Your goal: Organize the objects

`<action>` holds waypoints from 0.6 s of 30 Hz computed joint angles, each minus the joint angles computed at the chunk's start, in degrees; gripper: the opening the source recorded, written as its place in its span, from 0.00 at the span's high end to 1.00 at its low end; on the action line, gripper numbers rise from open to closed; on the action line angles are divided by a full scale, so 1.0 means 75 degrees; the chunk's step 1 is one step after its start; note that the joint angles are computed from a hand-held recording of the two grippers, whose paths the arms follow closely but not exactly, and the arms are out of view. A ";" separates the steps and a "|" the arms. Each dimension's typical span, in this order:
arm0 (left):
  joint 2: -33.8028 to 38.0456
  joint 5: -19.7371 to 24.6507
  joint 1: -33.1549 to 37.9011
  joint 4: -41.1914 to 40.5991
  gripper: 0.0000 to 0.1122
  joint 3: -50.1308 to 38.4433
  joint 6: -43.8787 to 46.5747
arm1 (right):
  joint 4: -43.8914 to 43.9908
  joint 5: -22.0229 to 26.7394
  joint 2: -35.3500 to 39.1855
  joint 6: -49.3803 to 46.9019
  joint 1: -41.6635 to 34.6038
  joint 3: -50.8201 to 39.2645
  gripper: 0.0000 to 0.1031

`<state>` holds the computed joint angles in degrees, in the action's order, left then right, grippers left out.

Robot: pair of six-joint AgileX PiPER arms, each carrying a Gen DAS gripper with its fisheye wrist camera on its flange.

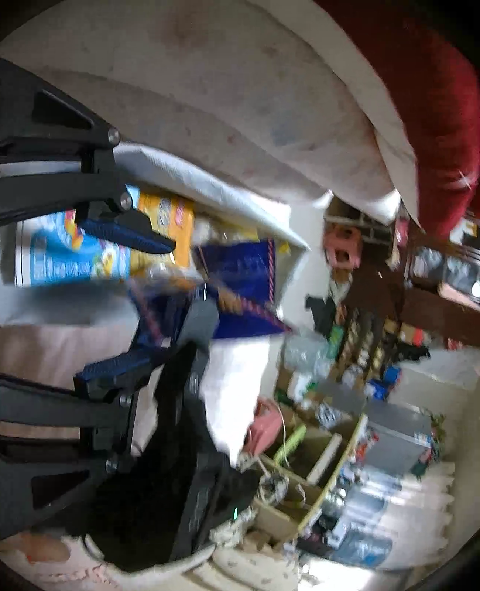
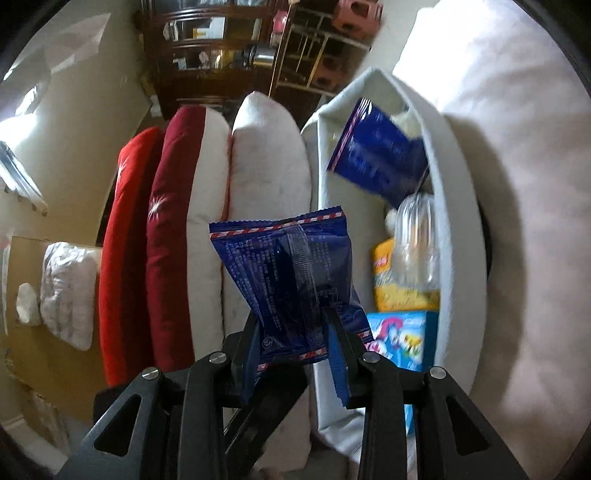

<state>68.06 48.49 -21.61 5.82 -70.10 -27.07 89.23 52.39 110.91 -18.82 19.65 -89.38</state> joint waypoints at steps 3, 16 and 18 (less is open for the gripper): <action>0.0021 0.0044 0.0551 -0.0925 0.90 0.0005 0.0552 | -0.0310 0.0053 -0.0062 0.0356 0.0028 -0.0039 0.67; 0.0406 0.0318 0.0860 -0.0499 0.95 -0.0110 0.0161 | -0.1566 -0.0350 -0.0567 0.0947 0.0087 0.0094 0.66; 0.0484 0.0131 0.1142 -0.1098 0.95 -0.0042 0.0467 | -0.1877 -0.0406 -0.0631 0.1085 0.0131 0.0046 0.66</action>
<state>71.68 49.47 -13.05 -2.41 -70.42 -23.57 75.15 49.34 106.17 -10.68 20.63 -89.04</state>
